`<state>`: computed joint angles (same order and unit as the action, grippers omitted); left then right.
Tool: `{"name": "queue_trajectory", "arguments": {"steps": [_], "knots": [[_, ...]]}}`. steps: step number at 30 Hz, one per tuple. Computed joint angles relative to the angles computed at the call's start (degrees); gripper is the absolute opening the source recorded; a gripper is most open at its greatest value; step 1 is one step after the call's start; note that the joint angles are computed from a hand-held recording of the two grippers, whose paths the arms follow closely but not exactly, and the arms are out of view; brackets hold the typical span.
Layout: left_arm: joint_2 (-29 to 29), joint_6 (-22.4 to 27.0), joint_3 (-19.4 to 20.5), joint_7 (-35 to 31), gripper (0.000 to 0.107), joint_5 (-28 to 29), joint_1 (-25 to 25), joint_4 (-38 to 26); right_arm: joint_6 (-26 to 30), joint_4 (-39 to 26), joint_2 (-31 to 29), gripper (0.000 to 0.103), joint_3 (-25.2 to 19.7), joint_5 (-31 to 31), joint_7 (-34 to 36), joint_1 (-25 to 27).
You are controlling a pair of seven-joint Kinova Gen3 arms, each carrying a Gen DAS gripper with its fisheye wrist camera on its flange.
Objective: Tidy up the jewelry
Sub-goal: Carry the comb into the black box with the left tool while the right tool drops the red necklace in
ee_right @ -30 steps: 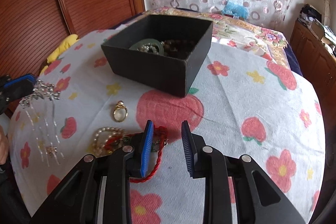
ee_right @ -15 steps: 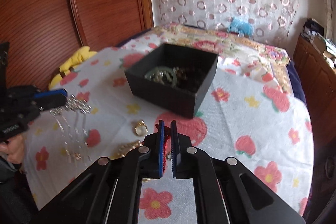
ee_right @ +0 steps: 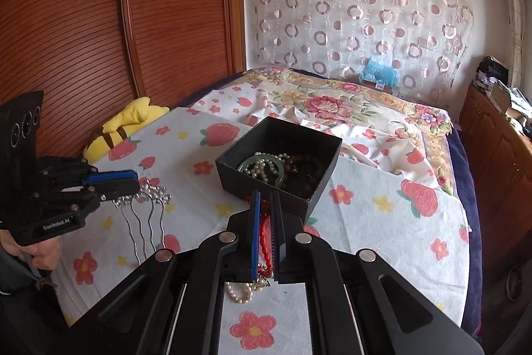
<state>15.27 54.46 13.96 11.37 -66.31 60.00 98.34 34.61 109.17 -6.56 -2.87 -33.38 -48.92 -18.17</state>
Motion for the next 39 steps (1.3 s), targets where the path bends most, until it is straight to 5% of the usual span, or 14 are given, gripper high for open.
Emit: {"name": "queue_trajectory", "arguments": {"steps": [25, 34, 37, 39], "knots": [[1.22, 2.34, -2.82, -5.66, 0.008, -2.66, -3.33, -6.62, -4.98, -12.26, 13.04, 0.007, -5.48, 10.55, -15.78, 2.42], [2.24, 1.88, -3.98, -8.58, 0.008, -1.34, -4.27, -8.83, -3.72, -13.24, 16.12, 0.009, -7.55, 9.04, -15.98, 3.51], [2.49, 1.92, -4.36, -8.34, 0.008, -1.47, -4.16, -8.91, -4.01, -12.5, 16.2, 0.022, -7.84, 8.33, -15.64, 4.18], [2.39, 1.74, -4.5, -8.29, 0.008, -1.38, -4.09, -8.85, -4.25, -11.84, 16.06, 0.022, -8.13, 7.26, -14.64, 4.94]]}}
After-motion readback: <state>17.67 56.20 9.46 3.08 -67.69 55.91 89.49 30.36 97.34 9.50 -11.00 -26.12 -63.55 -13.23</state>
